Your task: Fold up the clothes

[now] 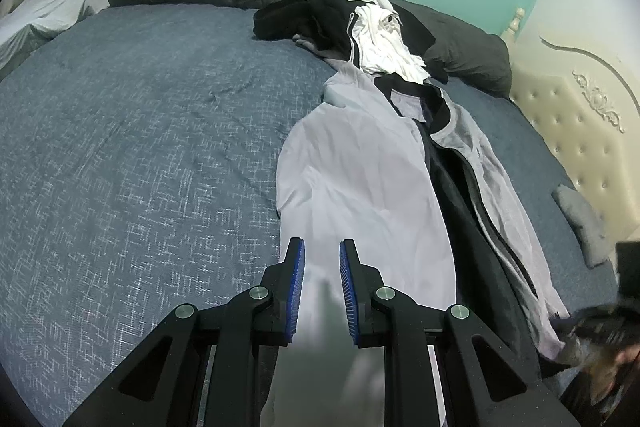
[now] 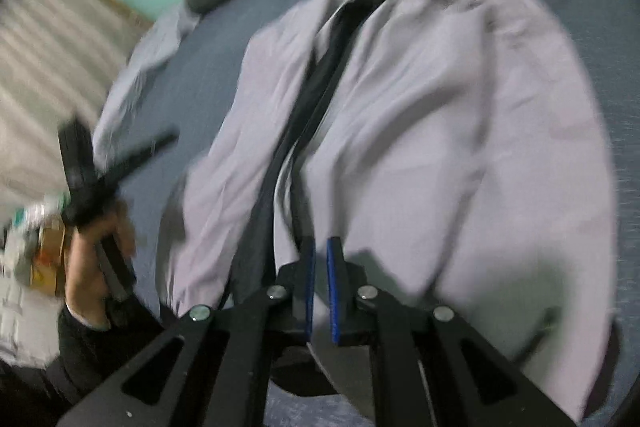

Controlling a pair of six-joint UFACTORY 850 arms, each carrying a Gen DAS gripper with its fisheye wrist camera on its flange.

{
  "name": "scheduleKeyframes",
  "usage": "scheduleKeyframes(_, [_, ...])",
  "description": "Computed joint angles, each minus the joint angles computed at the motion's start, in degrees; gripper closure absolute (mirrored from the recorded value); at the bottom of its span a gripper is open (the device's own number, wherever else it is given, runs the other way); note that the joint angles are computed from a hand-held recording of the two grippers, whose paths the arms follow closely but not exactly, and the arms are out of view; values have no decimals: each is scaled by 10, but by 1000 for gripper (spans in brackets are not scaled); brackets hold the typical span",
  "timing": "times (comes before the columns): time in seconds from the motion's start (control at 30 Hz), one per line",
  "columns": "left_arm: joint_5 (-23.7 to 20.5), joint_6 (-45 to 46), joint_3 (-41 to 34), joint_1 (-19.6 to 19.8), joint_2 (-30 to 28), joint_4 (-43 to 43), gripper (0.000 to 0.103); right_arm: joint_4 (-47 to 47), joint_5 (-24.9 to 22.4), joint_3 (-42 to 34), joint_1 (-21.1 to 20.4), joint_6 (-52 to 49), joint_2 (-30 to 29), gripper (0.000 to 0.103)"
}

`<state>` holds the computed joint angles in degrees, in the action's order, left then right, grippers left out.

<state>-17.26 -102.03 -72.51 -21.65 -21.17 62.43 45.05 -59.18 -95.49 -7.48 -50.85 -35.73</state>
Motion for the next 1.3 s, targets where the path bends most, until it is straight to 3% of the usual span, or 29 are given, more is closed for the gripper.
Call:
scheduleKeyframes(0.1, [1, -10, 3, 0, 3, 8, 83, 21, 38, -14, -32, 18, 1, 97])
scheduleKeyframes(0.23, [3, -9, 4, 0, 4, 8, 83, -113, 117, -37, -52, 147, -9, 89])
scheduleKeyframes(0.3, [3, -8, 3, 0, 3, 6, 83, -155, 103, -53, -62, 181, -27, 80])
scheduleKeyframes(0.37, [2, -4, 1, -1, 2, 3, 83, -196, 95, -60, -68, 201, -41, 79])
scheduleKeyframes(0.53, [2, 18, -5, -1, -4, -16, 83, -201, 90, -57, -70, 189, -58, 79])
scheduleKeyframes(0.6, [1, 30, -9, -1, -9, -27, 83, -192, 86, -60, -69, 175, -64, 82])
scheduleKeyframes(0.63, [1, 37, -11, -1, -11, -34, 83, -190, 82, -65, -68, 168, -68, 95])
scheduleKeyframes(0.67, [1, 44, -14, -1, -14, -40, 83, -187, 78, -69, -67, 162, -72, 100])
scheduleKeyframes(1.0, [3, 68, -31, 0, -29, -61, 83, -155, 108, -134, -79, 119, -81, 103])
scheduleKeyframes(1.1, [4, 78, -37, -1, -33, -70, 83, -170, 75, -166, -77, 129, -108, 95])
scheduleKeyframes(1.17, [3, 85, -41, -2, -36, -75, 83, -181, 57, -171, -77, 146, -121, 71])
scheduleKeyframes(1.3, [0, 99, -44, -3, -38, -85, 83, -154, 32, -186, -79, 160, -148, 68])
